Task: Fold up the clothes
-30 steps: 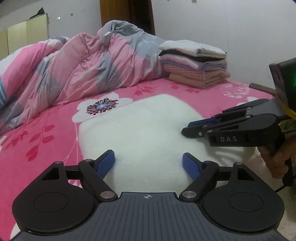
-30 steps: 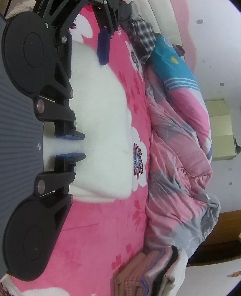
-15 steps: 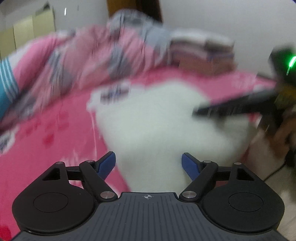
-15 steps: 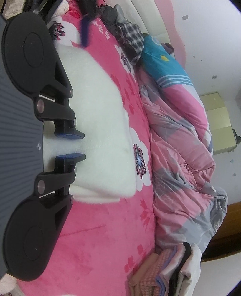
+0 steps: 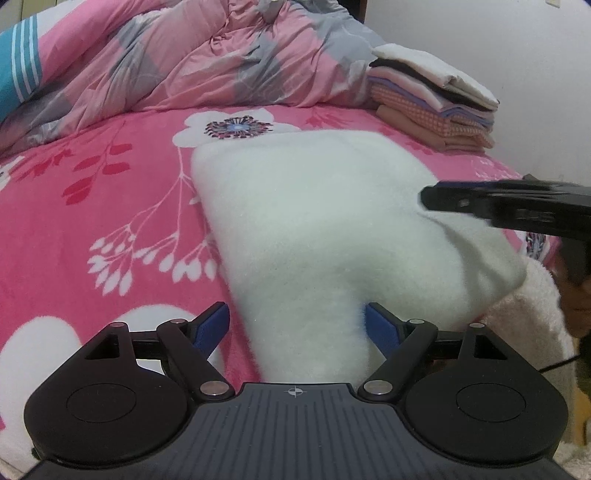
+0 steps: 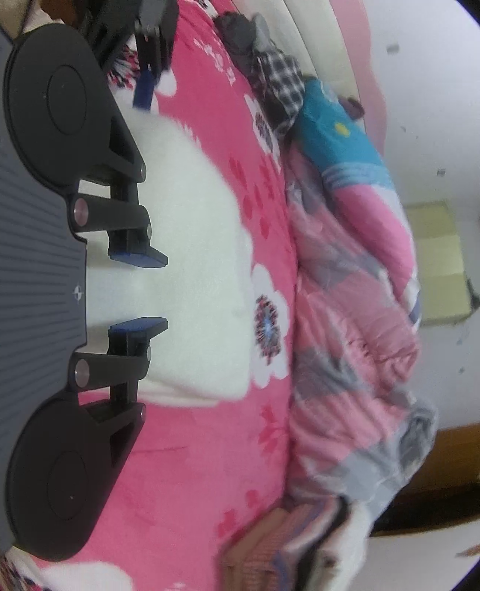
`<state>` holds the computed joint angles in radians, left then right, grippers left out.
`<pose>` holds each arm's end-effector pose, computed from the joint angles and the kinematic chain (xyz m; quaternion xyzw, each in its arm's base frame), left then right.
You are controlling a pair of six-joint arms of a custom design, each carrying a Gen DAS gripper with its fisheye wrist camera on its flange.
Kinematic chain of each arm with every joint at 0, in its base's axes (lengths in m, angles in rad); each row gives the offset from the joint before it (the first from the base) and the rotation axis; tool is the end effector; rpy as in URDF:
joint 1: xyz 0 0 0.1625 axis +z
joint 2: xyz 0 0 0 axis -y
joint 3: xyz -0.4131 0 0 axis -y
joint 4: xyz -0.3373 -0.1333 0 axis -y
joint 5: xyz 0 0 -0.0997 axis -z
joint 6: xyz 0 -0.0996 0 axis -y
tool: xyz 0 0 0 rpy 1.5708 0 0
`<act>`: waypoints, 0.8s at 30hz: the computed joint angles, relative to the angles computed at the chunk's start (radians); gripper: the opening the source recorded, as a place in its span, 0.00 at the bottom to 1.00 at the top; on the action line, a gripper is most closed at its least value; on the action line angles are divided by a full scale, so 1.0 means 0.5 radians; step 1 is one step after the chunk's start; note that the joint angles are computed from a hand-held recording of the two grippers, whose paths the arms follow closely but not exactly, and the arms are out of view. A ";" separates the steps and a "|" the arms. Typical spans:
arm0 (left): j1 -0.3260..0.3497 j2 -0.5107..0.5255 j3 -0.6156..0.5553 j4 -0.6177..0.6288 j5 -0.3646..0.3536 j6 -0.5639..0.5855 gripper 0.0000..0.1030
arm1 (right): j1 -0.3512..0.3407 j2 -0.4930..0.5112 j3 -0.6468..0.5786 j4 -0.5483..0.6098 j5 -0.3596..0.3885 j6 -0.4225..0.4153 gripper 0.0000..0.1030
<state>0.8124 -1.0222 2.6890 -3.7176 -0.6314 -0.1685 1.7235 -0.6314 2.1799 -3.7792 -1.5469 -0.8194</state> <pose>-0.0503 -0.3638 0.1731 0.1488 0.8600 -0.3861 0.2985 0.2072 -0.4546 0.0516 0.4453 -0.8346 0.3098 0.0953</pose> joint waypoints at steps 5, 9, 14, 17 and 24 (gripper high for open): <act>0.027 0.013 -0.018 -0.030 -0.018 0.029 0.81 | 0.025 -0.100 0.154 -0.034 0.007 -0.146 0.38; 0.023 0.018 -0.015 -0.032 -0.016 0.021 0.81 | 0.016 -0.052 0.162 -0.027 -0.097 -0.216 0.38; -0.002 -0.019 -0.006 0.049 0.005 -0.035 0.81 | 0.027 0.082 0.139 -0.177 -0.190 -0.314 0.38; -0.021 -0.124 -0.003 0.223 -0.004 -0.138 0.81 | 0.015 0.060 0.140 -0.142 -0.174 -0.318 0.39; -0.175 -0.229 0.083 0.162 0.072 -0.116 0.80 | -0.016 0.059 0.149 -0.153 -0.123 -0.316 0.39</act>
<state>0.7251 -1.1367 2.7306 -3.6367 -0.5951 -0.2265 1.7157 -0.6017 2.2544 -3.8555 -1.6082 -0.9773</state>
